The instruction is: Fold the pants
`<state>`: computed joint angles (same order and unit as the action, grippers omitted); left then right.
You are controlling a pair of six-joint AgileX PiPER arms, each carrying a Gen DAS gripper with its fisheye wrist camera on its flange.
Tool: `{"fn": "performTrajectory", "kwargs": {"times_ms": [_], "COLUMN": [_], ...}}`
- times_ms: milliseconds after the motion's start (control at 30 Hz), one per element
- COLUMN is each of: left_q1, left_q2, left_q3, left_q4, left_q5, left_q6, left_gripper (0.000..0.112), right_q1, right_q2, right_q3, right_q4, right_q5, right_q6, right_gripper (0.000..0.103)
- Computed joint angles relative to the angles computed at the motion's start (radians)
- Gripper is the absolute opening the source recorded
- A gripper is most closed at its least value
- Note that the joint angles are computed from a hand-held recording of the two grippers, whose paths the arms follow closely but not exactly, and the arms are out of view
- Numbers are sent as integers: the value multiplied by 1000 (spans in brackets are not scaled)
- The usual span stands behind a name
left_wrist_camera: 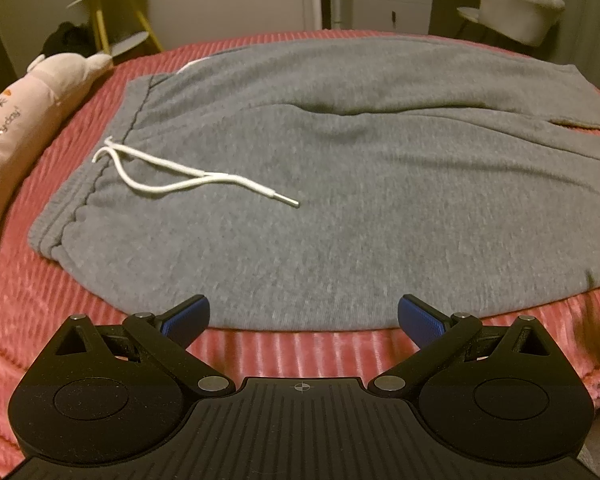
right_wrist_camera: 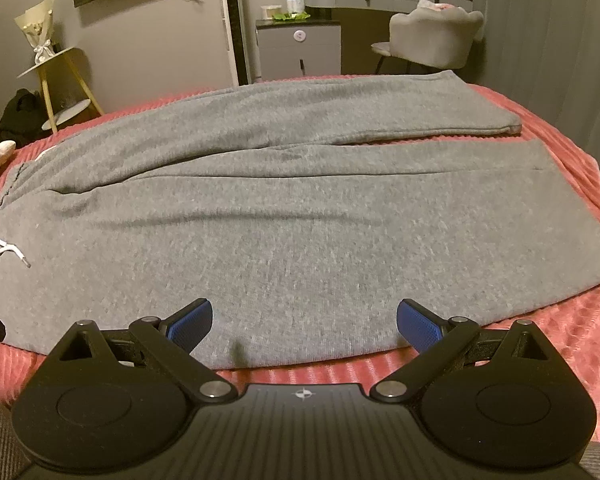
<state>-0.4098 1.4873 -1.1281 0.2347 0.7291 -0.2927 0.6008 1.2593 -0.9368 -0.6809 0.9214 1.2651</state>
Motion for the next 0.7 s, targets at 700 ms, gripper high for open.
{"fn": "performTrajectory", "kwargs": {"times_ms": [700], "left_q1": [30], "left_q2": [52], "left_q3": [-52], "left_q4": [-16], "left_q5": [34], "left_q6": [38], "left_gripper": [103], "right_q1": [-250], "right_q2": [-53], "right_q3": [38], "right_q4": [349], "right_q5": [-214], "right_q6": [-249], "right_gripper": [99]}}
